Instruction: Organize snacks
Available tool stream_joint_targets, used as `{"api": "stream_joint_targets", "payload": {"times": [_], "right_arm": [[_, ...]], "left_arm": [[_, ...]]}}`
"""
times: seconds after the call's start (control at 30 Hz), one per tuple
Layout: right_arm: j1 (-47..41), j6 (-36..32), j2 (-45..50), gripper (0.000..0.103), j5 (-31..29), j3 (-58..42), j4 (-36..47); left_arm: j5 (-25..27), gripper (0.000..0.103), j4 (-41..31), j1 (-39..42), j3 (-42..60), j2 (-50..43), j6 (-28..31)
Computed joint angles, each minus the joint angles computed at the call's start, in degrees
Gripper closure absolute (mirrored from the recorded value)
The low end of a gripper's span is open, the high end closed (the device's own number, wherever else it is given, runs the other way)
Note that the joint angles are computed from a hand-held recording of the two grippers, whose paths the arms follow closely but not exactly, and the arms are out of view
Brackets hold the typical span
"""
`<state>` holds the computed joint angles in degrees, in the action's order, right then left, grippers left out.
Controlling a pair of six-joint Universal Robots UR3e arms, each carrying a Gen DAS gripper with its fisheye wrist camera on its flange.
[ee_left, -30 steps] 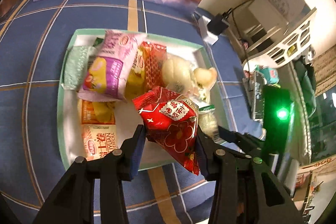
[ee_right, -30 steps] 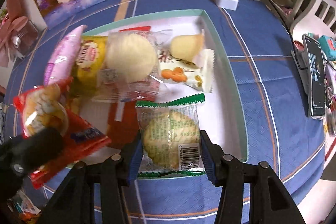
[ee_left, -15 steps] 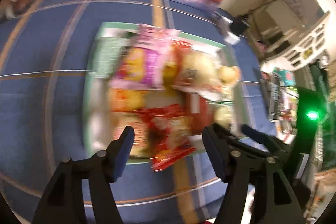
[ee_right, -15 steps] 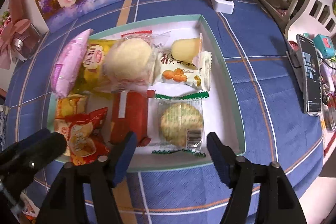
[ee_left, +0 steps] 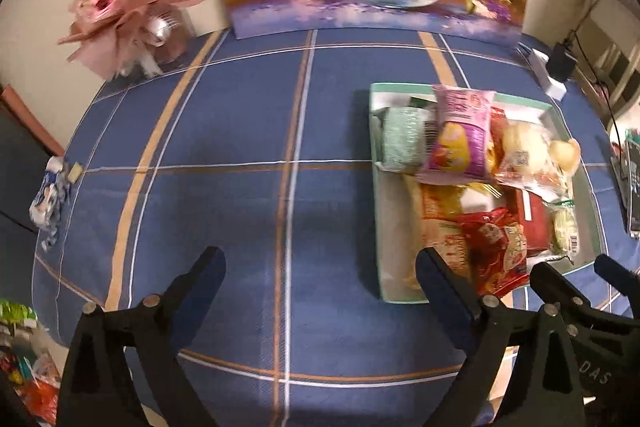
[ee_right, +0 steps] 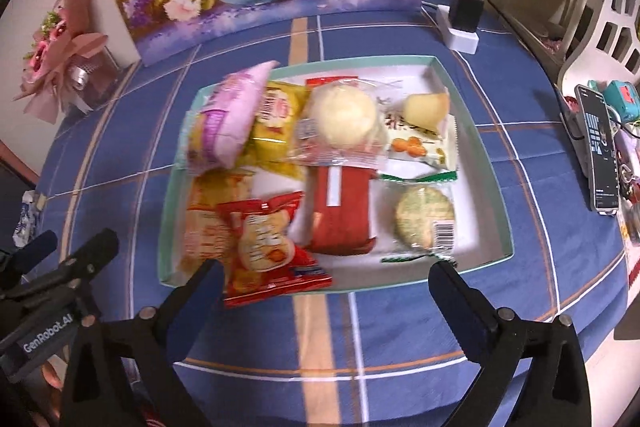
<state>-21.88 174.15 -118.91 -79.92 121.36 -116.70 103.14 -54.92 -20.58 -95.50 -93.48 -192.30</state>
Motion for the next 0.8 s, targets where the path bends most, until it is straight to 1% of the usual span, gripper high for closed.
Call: {"api": "stream_joint_targets", "payload": {"times": [0.07, 0.23, 0.4, 0.5, 0.63, 0.8], "right_arm": [[1.77, 1.55, 0.84, 0.000, -0.54, 0.16, -1.38], [5.34, 5.42, 1.04, 0.000, -3.02, 0.44, -2.25], [7.04, 6.65, 0.81, 0.000, -4.31, 1.09, -3.38], [7.12, 7.10, 0.67, 0.000, -4.63, 1.77, -4.47], [7.21, 7.64, 0.83, 0.000, -5.04, 2.93, -6.47], [7.75, 7.82, 1.22, 0.000, -5.36, 3.58, -8.13]], "left_arm": [[-0.91, 0.007, -0.25, 2.01, -1.85, 2.21, -0.35], [0.62, 0.007, -2.26, 3.95, -3.23, 4.70, -2.07], [1.85, 0.007, -3.68, 4.70, -4.11, 5.38, -3.23], [1.37, 0.007, -4.10, 5.19, -4.21, 4.38, -2.83], [0.75, 0.007, -6.60, 5.76, -2.94, 2.18, -2.62], [0.69, 0.007, -6.91, 5.85, -2.07, 0.72, -2.12]]}}
